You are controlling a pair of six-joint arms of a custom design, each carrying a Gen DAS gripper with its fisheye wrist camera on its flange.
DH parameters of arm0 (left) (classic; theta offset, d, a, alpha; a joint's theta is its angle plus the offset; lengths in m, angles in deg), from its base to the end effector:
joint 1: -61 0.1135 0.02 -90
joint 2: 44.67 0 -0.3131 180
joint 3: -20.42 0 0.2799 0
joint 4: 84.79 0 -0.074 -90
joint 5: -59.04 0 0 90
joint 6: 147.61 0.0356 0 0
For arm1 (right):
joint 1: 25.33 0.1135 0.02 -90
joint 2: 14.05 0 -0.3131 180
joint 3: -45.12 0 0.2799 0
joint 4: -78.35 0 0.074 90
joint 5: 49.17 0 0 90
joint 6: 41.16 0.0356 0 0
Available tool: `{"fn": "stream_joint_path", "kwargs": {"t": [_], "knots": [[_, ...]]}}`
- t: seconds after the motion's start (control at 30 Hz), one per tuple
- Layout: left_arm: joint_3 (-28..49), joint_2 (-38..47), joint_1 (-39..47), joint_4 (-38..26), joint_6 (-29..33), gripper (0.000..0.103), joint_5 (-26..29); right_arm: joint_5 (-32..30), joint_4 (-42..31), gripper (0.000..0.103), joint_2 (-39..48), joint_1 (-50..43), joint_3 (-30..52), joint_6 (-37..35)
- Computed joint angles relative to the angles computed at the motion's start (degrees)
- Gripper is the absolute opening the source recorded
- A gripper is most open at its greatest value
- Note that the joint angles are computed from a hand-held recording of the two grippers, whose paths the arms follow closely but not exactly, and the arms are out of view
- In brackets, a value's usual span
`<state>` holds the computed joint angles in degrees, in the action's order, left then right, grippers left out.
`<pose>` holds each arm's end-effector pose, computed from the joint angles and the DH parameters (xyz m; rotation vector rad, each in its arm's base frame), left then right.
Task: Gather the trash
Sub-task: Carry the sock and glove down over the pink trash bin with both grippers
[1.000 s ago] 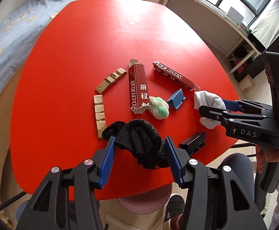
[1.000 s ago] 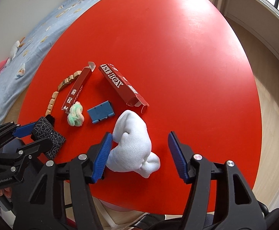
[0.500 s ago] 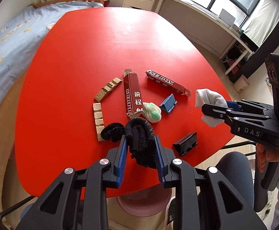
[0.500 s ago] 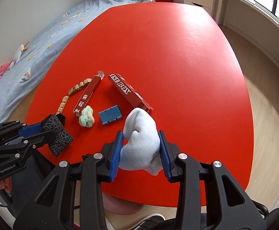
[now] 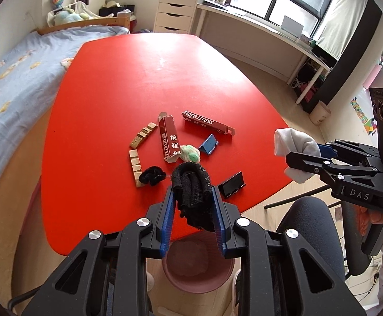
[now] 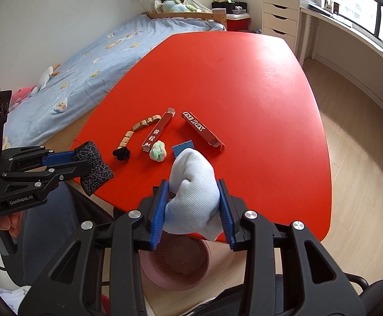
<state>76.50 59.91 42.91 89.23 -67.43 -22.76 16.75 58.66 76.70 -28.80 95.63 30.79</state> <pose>0.3290 -0.1128 0.1180 0.2421 2.5376 -0.3741 0.2915 -0.0031 0.1536 -0.4637 2.4850 0.4023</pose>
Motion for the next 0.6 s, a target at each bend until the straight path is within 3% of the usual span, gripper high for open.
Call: {"fn": "stream_joint_path", "kwargs": {"t": [0.3, 0.6], "knots": [[-7.0, -5.7, -0.9, 2.2, -0.5, 0.027, 2.2, -3.4, -4.3, 0.037, -9.8, -2.5, -6.4, -3.9], [-11.9, -6.5, -3.6, 4.7, -1.9, 0.027, 2.1, -3.4, -6.1, 0.037, -12.3, -2.3, -12.9, -7.7]]}}
